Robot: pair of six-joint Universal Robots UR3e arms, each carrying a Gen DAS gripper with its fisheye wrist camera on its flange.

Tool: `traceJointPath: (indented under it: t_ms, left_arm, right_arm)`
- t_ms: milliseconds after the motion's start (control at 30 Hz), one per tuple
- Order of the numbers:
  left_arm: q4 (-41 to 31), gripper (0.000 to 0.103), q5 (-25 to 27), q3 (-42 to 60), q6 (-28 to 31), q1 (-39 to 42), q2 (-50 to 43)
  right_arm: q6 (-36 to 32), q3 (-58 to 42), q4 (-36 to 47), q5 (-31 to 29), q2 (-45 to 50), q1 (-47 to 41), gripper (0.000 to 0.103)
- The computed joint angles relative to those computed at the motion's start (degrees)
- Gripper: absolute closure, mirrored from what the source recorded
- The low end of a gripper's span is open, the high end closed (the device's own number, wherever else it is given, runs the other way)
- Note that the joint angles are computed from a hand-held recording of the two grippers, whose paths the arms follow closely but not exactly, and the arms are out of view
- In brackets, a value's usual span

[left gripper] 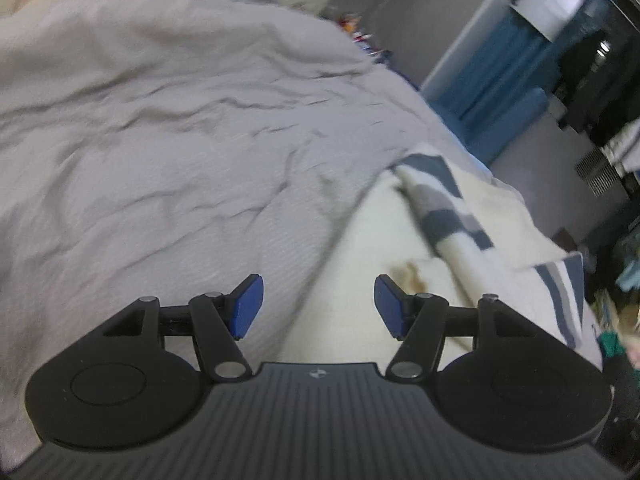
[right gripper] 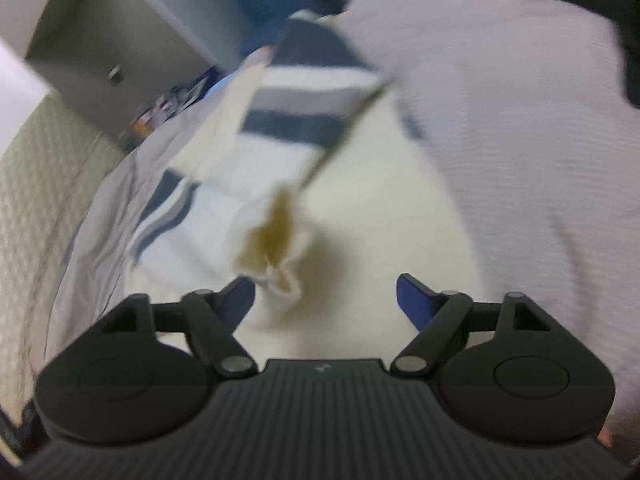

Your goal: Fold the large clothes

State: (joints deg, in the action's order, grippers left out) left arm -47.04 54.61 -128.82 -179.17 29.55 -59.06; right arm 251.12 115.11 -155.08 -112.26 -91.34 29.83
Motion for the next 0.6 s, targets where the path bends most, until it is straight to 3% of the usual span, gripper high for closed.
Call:
traceJointPath:
  t_ms: [100, 200, 367, 500, 600]
  left_arm:
    - [-7.6, 0.036, -1.5, 0.6, 1.8, 3.4, 1.1]
    - [-10.0, 0.036, -2.3, 0.6, 1.7, 4.1, 0.6]
    - [-10.8, 0.036, -3.5, -0.4, 1.0, 3.6, -0.5]
    - [-13.3, 0.036, -3.7, -0.6, 1.9, 3.1, 0.6]
    - [-19.1, 0.036, -6.8, -0.8, 3.7, 5.7, 2.8]
  right_arm:
    - [5.4, 2.2, 3.5, -2.4, -2.4, -1.0, 0.023]
    - [9.1, 3.3, 6.9, -2.9, -3.5, -2.4, 0.023]
    - [10.7, 12.5, -2.1, 9.3, -5.6, -9.2, 0.023]
    - [10.9, 12.3, -3.5, 9.6, -5.4, -8.3, 0.022]
    - [10.6, 15.3, -11.3, 13.0, -5.4, -8.8, 0.022]
